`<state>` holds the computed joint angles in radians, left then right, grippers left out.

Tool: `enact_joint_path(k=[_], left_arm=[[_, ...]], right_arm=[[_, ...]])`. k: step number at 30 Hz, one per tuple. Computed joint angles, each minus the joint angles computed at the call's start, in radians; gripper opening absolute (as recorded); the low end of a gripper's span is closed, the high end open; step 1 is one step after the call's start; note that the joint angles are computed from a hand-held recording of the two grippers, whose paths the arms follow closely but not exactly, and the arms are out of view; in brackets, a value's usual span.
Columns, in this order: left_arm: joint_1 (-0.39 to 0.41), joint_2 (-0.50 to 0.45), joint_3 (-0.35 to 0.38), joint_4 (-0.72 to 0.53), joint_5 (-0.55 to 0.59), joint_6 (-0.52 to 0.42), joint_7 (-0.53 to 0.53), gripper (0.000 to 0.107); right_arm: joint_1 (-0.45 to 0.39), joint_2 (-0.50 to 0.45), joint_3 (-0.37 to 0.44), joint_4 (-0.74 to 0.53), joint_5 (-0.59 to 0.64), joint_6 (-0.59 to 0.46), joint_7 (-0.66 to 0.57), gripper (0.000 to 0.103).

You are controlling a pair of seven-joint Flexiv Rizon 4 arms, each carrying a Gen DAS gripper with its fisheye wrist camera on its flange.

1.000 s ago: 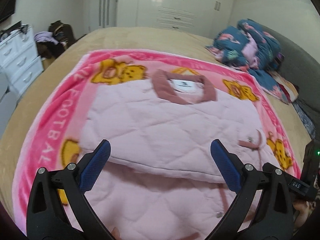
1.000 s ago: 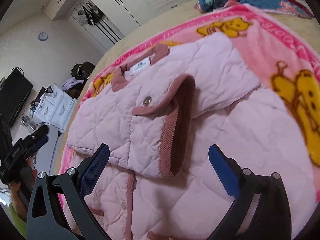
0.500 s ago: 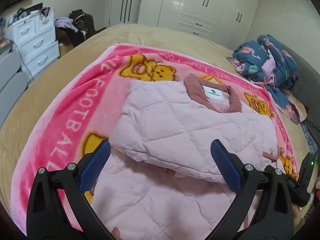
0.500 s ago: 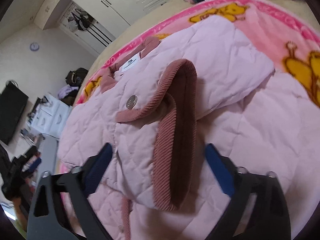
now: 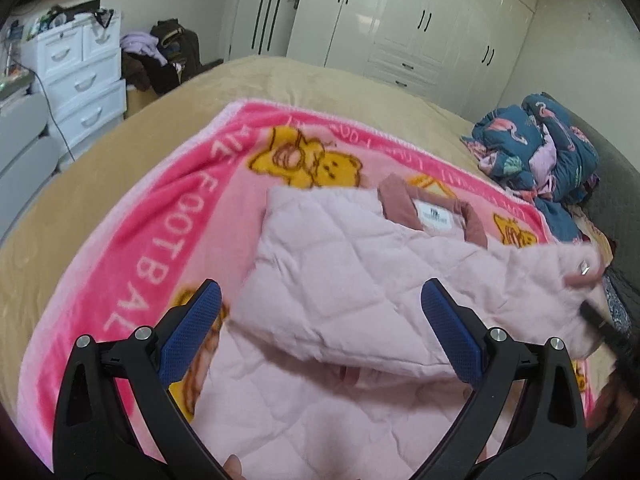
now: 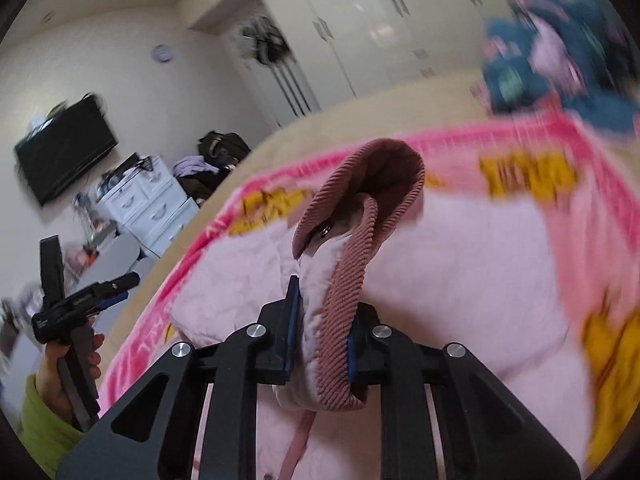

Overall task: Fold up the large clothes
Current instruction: 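Grasp the ribbed sleeve cuff with the right tool and straighten it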

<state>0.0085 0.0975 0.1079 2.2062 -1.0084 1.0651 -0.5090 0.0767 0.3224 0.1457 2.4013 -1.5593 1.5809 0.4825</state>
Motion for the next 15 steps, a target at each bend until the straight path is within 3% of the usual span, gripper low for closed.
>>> enact_joint_path(k=[4, 6, 15], left_arm=[[-0.004, -0.019, -0.012, -0.030, 0.007, 0.007, -0.007, 0.094], [-0.009, -0.027, -0.020, -0.034, 0.015, 0.016, -0.007, 0.094], [-0.031, -0.059, -0.047, -0.039, 0.057, 0.021, -0.011, 0.094]], right_arm=[[-0.026, 0.011, 0.008, -0.021, 0.120, -0.018, -0.200, 0.017], [-0.049, 0.004, 0.017, -0.015, 0.151, -0.017, -0.234, 0.017], [-0.177, -0.022, 0.076, 0.050, 0.167, 0.046, -0.183, 0.017]])
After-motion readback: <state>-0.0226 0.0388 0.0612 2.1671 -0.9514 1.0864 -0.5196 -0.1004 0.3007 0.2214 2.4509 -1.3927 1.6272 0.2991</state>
